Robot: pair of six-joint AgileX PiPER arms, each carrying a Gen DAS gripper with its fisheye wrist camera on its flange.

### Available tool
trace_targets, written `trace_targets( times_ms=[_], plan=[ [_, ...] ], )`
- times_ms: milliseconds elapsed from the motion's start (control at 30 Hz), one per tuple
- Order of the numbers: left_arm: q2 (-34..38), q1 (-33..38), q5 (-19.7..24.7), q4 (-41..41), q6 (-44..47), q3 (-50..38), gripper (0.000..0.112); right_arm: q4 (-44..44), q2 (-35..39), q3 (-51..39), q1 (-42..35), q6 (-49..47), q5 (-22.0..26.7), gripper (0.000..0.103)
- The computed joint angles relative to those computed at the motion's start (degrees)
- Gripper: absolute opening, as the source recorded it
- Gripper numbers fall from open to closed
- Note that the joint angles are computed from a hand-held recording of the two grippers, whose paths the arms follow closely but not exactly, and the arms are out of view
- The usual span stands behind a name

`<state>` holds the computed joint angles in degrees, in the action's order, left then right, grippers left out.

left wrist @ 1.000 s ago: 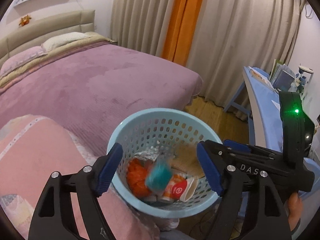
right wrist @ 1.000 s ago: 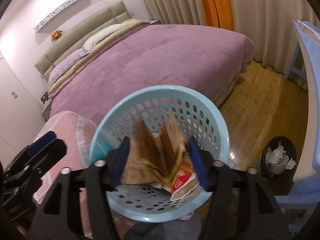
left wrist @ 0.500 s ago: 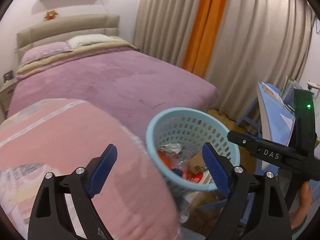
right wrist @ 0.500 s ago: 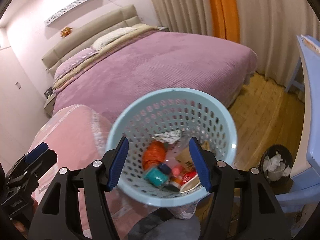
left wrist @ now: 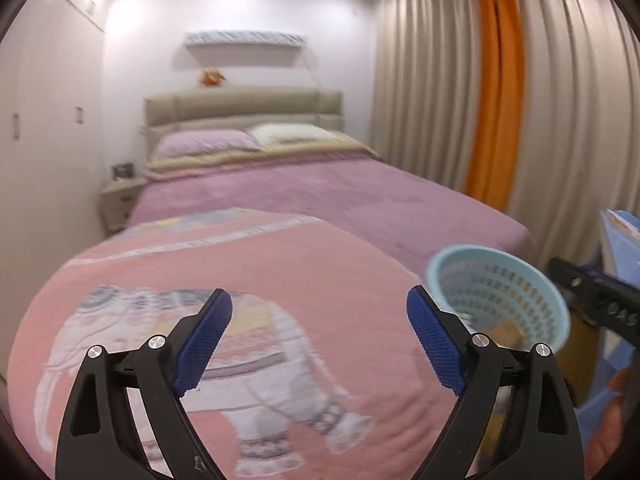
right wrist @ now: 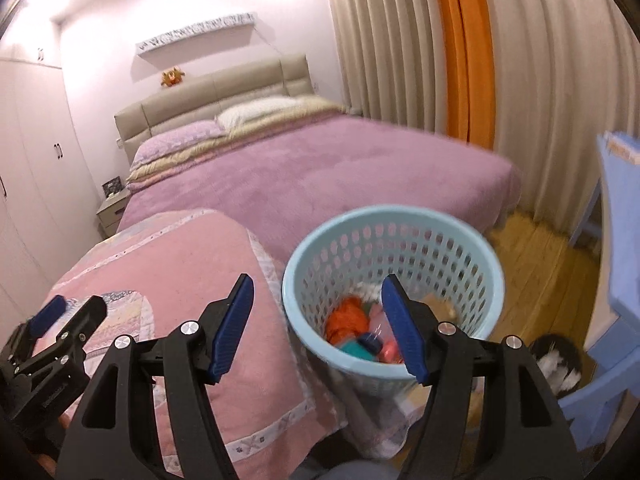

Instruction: Collect trash

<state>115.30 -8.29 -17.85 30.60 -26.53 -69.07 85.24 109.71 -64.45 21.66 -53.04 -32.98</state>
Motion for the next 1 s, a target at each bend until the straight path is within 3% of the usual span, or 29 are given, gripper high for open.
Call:
trace_targets(
  times_ms=[100,300,600,1000],
  plan=[
    [0.1,-0.2,-2.6,-9.1,9.5,1.8,0.087,-3.9,0.5,1.5,3.8,3.7,-6.7,0.063],
    [-0.2,1.0,-7.9,-13.7,15.0,5.3,0.09,-6.1,1.7,2.0,6.7,6.7,-12.1,0.063],
    [0.6,2.1,-12.8,-13.9,14.2,8.0,0.094,-5.4,4.1,1.0,7.4,6.6,-14.7,0.063],
    [1.1,3.3,-10.9,-7.5,7.8,6.6,0.096,-3.2,7.2,-2.1,7.3,2.9,-13.8,0.063]
  ],
)
